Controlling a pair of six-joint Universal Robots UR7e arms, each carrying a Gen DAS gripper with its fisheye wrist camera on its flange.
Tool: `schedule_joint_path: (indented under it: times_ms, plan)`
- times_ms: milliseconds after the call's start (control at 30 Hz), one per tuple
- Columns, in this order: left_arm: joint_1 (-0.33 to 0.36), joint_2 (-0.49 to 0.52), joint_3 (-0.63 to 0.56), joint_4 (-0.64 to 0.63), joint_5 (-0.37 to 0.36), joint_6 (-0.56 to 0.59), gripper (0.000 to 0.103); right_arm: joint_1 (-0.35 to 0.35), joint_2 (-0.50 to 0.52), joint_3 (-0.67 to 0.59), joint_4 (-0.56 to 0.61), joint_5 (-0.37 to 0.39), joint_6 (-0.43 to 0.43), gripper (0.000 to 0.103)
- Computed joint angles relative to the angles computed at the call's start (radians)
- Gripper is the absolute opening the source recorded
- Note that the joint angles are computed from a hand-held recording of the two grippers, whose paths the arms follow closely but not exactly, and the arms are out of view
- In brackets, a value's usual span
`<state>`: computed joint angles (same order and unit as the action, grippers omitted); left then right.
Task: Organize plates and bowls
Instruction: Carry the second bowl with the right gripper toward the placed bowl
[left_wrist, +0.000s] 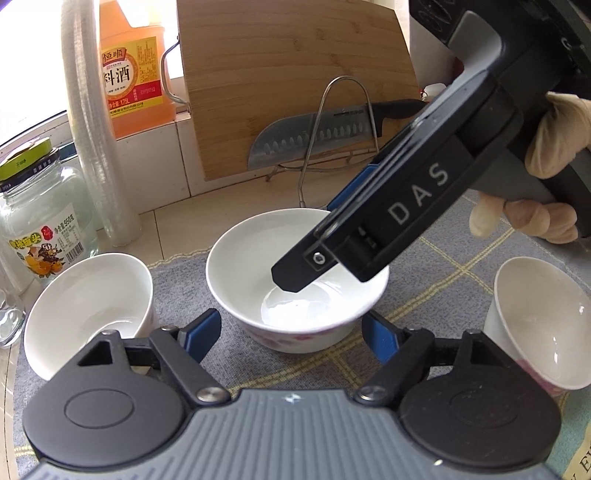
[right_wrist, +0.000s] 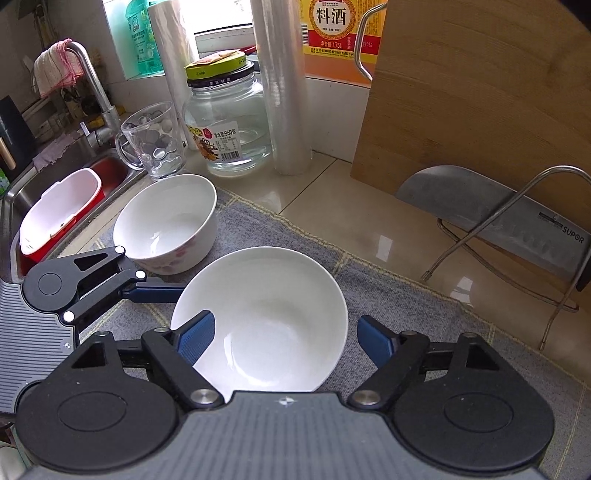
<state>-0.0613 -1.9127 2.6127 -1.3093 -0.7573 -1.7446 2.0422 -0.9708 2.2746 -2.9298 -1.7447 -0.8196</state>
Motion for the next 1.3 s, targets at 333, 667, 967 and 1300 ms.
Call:
schedule_joint_path:
  times_ms: [333,667,967,1300]
  plan:
    - [0.0,0.005,-0.003,-0.005,0.005,0.034,0.083,-0.003,0.017,-0.018,0.033,0.013,0.003,0.086]
    - [0.022,0.024,-0.019,-0.021,0.002,0.071,0.083,-0.007,0.014,-0.018,0.039,0.02,0.011,0.086]
    - [0.027,0.027,-0.037,-0.03,-0.011,0.083,0.083,-0.007,0.0,-0.018,0.063,0.022,0.026,0.086]
    - [-0.011,0.049,-0.076,0.002,-0.043,0.063,0.083,-0.005,-0.055,0.007,0.087,0.042,0.036,0.086]
